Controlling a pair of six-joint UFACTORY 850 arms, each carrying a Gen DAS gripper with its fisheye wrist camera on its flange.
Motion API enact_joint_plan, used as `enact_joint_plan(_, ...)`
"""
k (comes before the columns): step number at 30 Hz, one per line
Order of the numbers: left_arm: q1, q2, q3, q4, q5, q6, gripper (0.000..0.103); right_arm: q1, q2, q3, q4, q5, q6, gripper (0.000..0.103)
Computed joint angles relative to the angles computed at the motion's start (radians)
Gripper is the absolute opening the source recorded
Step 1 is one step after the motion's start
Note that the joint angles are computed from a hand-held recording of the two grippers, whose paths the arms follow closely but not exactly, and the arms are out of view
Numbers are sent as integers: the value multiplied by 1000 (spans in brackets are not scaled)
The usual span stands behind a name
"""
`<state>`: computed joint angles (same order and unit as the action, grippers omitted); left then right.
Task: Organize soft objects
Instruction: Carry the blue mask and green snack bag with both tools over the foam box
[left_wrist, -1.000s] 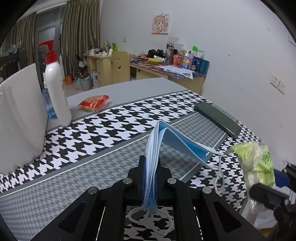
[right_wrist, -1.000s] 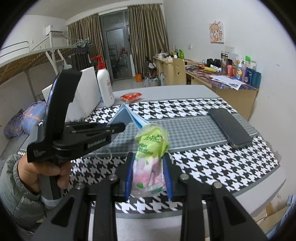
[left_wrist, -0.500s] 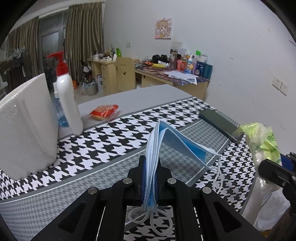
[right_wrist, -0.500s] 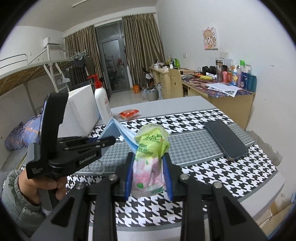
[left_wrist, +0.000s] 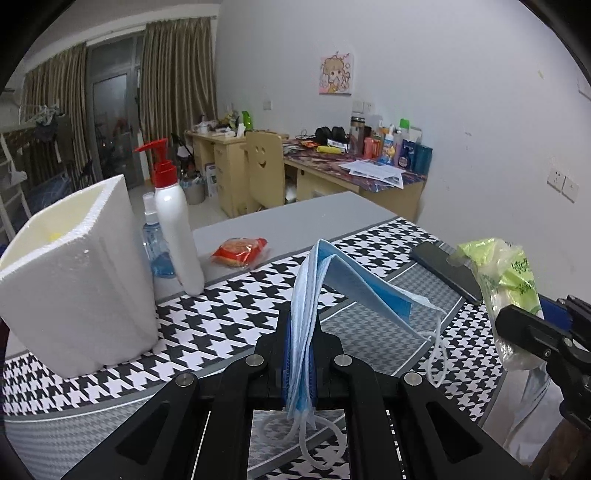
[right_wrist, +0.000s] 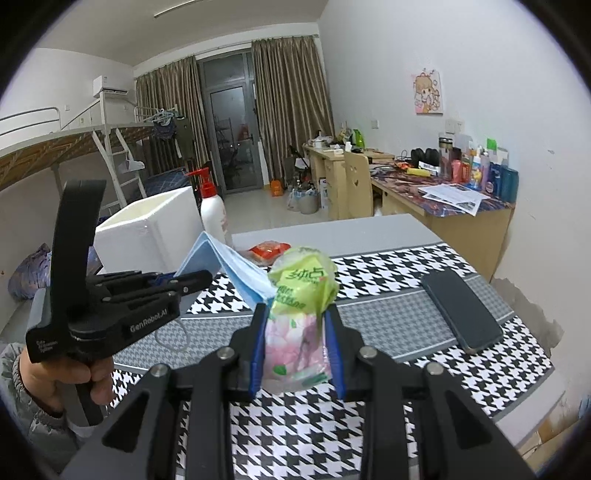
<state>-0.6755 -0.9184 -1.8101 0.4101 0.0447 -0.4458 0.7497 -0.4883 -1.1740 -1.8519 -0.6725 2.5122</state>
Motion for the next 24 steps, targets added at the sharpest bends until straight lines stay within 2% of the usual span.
enact_joint_plan(7, 32, 26, 28, -259, 22, 280, 8, 10, -35, -65, 10, -5, -48, 34)
enact_joint_plan(9, 44, 39, 43, -271, 33, 293, 8, 14, -49, -93, 5, -5, -62, 34)
enact_joint_plan(11, 55, 51, 58, -386, 40, 410, 8, 14, -73, -141, -3, 5, -79, 34)
enact_joint_plan(15, 77, 79, 95, -422, 67, 446, 8, 16, -115, -216, 2, 25, -134, 34)
enact_joint_plan(17, 85, 88, 105, -531, 69, 553, 8, 16, -131, -245, 14, 24, -161, 34)
enact_joint_plan(24, 117, 136, 161, -691, 122, 684, 8, 21, -166, -319, 7, 52, -212, 34)
